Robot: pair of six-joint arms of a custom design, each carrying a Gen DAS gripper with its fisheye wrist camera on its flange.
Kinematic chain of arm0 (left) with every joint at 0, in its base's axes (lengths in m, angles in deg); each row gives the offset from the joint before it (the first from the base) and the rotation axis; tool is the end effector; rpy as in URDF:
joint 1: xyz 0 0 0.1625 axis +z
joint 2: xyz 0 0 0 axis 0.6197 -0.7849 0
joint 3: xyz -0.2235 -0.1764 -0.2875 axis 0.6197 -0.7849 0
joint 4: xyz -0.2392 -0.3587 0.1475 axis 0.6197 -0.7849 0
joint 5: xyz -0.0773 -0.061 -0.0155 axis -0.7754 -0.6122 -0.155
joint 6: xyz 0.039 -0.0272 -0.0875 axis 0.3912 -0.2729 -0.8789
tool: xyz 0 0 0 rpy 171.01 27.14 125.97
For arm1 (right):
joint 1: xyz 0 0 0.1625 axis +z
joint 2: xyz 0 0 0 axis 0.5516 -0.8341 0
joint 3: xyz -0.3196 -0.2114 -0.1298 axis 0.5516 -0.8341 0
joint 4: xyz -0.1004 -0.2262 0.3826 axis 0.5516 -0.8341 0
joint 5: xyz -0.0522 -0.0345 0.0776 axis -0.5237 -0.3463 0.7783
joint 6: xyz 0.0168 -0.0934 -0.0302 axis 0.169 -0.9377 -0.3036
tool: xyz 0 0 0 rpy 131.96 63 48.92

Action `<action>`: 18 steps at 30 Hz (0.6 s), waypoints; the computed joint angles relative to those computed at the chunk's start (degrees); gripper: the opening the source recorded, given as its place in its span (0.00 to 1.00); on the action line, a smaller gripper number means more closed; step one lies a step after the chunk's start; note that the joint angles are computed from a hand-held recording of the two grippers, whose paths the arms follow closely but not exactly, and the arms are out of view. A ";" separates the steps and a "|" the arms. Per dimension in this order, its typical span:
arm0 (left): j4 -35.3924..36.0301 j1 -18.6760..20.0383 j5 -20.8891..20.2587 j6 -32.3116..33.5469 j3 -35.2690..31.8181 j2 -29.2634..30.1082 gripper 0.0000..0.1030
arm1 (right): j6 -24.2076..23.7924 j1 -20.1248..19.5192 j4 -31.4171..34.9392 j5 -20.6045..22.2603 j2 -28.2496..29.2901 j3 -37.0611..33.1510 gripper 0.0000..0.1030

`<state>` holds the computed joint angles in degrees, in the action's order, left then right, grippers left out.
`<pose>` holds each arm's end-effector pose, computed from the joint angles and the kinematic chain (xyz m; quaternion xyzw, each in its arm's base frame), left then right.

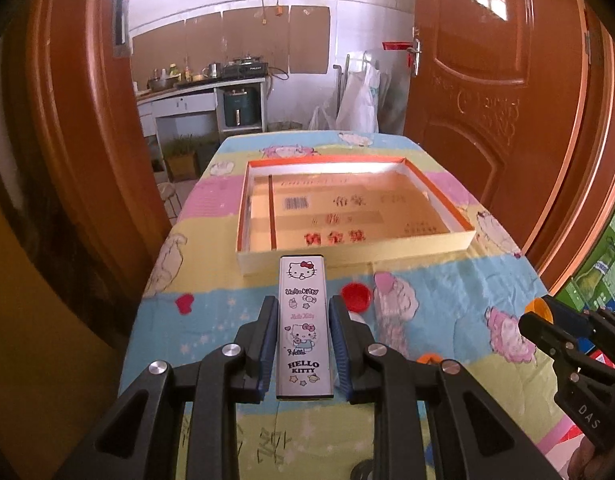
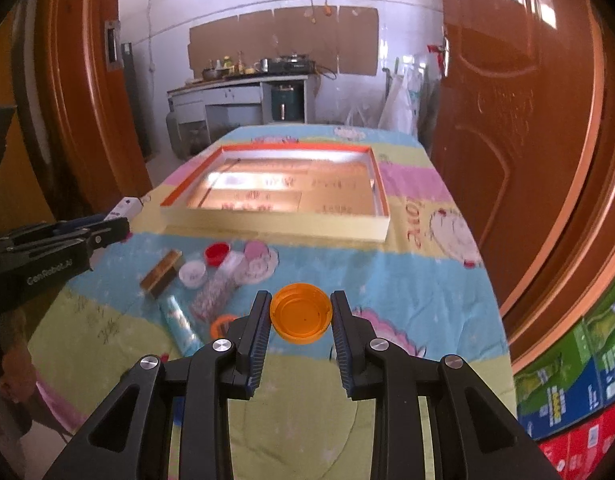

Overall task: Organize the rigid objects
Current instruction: 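Carry the orange cap and Hello Kitty box over the cardboard tray with both grippers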

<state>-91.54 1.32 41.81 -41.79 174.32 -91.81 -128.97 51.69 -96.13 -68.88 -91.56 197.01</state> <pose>-0.3009 -0.5427 0.0333 0.0468 0.8229 -0.4153 0.3849 0.0711 -0.5807 0.2391 0.3616 -0.8595 0.2798 0.2287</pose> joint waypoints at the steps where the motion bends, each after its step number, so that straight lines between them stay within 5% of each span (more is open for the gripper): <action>1: -0.76 0.16 0.17 0.97 -0.56 0.32 0.25 | 0.09 0.23 0.44 0.21 0.30 -0.67 0.30; 18: -1.69 4.71 2.13 9.06 -11.73 5.04 0.25 | -0.86 3.40 7.91 -0.09 9.54 -16.25 0.30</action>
